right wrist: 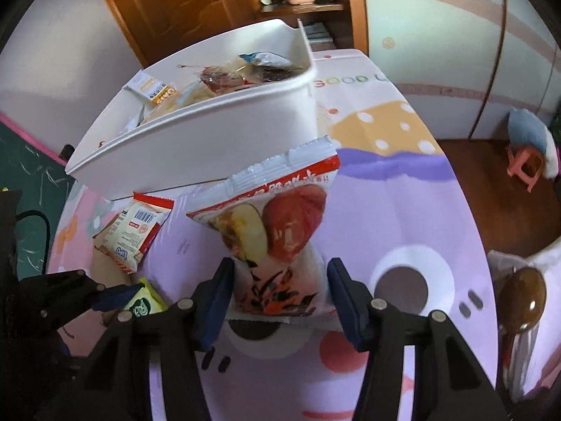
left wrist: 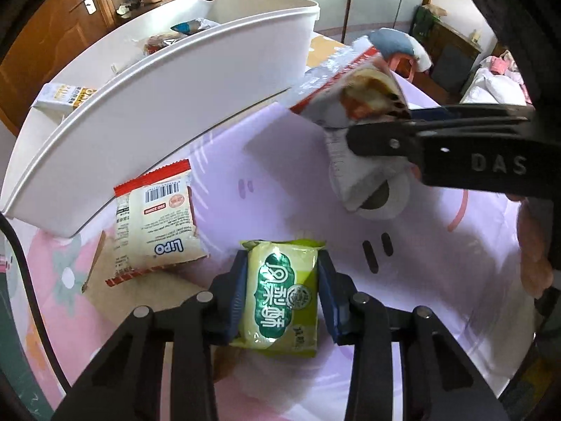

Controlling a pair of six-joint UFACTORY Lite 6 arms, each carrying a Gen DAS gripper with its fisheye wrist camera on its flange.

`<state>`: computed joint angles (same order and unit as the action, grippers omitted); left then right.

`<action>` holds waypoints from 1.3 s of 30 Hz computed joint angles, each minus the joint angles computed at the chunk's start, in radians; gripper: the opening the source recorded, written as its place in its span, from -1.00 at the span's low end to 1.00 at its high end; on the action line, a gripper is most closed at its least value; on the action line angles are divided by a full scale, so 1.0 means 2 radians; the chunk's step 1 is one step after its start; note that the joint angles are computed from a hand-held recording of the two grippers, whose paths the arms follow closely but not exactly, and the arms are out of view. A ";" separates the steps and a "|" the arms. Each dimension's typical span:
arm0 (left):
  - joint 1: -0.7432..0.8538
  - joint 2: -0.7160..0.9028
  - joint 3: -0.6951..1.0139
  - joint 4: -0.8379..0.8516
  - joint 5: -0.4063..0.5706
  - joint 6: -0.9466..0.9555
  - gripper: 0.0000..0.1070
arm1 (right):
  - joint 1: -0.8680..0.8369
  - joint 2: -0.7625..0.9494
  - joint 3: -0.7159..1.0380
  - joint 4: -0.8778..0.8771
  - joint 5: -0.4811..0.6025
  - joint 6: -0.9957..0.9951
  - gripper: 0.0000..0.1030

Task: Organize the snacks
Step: 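Grasp the green-printed biscuit pack with the left tool while the right tool grasps the red fruit-printed bag, then carry both packs into the white basket and open both tools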

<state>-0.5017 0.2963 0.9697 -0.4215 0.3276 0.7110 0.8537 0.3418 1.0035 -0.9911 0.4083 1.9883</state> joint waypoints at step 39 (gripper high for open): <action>0.168 -0.125 0.314 0.060 0.228 -0.202 -0.33 | 0.122 0.044 0.431 0.021 0.359 -0.279 0.04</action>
<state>-0.1667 0.0460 1.5974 -0.3006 0.7829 0.3068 1.0981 0.4304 1.8664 -0.9493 1.1254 1.4297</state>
